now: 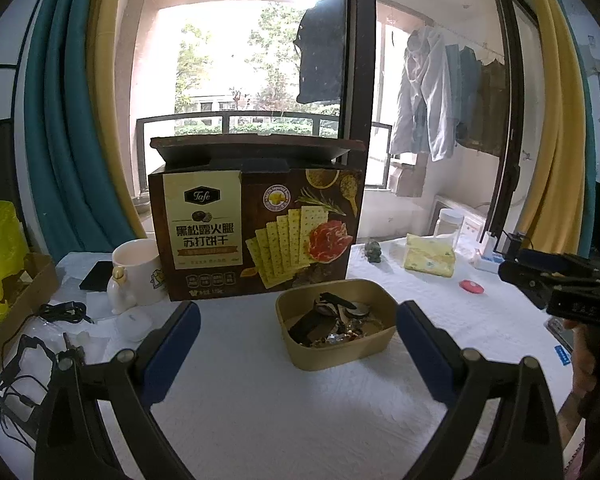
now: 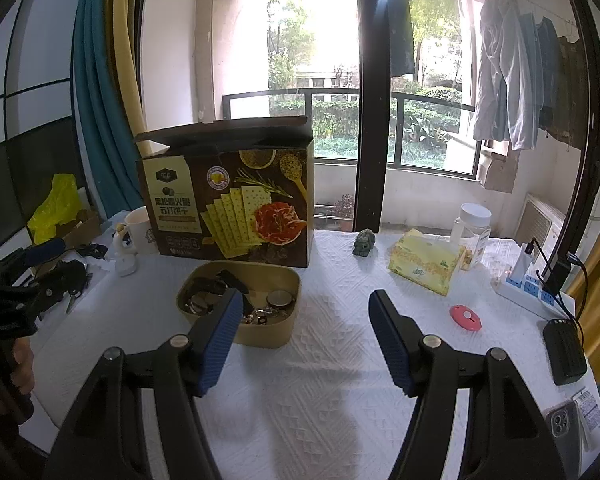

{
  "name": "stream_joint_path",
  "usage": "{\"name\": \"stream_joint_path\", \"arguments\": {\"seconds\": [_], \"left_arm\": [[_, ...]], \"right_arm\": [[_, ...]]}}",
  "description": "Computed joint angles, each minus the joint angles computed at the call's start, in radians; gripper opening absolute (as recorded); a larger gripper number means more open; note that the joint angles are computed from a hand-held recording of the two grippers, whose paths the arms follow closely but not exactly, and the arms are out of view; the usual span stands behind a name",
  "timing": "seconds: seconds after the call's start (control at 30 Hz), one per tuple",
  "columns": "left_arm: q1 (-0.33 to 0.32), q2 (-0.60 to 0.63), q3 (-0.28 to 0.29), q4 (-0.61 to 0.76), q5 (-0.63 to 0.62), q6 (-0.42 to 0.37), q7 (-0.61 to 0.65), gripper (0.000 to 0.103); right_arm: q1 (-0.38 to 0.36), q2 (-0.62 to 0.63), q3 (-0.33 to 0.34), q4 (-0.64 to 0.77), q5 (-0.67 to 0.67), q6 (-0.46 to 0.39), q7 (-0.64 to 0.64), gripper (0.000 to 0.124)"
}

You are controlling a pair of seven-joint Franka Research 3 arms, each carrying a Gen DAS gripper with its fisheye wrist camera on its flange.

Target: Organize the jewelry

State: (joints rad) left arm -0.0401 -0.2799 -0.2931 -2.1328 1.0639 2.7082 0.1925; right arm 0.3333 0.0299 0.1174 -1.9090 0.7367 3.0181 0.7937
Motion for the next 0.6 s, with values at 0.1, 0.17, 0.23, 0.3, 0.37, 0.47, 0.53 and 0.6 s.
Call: {"name": "stream_joint_path", "arguments": {"seconds": [0.1, 0.17, 0.23, 0.3, 0.37, 0.47, 0.53, 0.6], "left_arm": [[0.003, -0.009, -0.001, -0.008, 0.011, 0.010, -0.017, 0.098], [0.004, -0.012, -0.001, -0.011, 0.011, 0.011, -0.017, 0.098], [0.006, -0.013, -0.002, -0.012, 0.012, 0.013, -0.018, 0.098], [0.007, -0.016, -0.003, -0.014, 0.012, 0.015, -0.018, 0.098], [0.008, -0.019, -0.002, -0.017, 0.012, 0.019, -0.018, 0.098], [0.009, -0.020, -0.002, -0.019, 0.003, 0.019, -0.014, 0.098], [0.009, -0.022, -0.003, -0.021, -0.001, 0.018, -0.010, 0.098], [0.008, -0.024, -0.001, -0.024, -0.007, 0.025, -0.005, 0.098]], "right_arm": [[0.000, -0.002, 0.000, -0.001, 0.002, -0.001, -0.002, 0.064], [0.001, -0.004, -0.001, -0.003, -0.002, -0.001, 0.002, 0.064], [0.001, -0.004, 0.000, -0.003, 0.003, 0.002, -0.005, 0.064], [0.003, -0.004, 0.000, -0.004, 0.005, 0.006, -0.006, 0.064], [0.004, -0.005, 0.001, -0.005, 0.013, 0.010, -0.014, 0.064], [0.006, -0.010, 0.001, -0.010, 0.017, 0.011, -0.019, 0.064], [0.008, -0.012, 0.000, -0.011, 0.010, 0.012, -0.012, 0.064], [0.009, -0.012, -0.001, -0.011, 0.009, 0.010, -0.012, 0.064]]}}
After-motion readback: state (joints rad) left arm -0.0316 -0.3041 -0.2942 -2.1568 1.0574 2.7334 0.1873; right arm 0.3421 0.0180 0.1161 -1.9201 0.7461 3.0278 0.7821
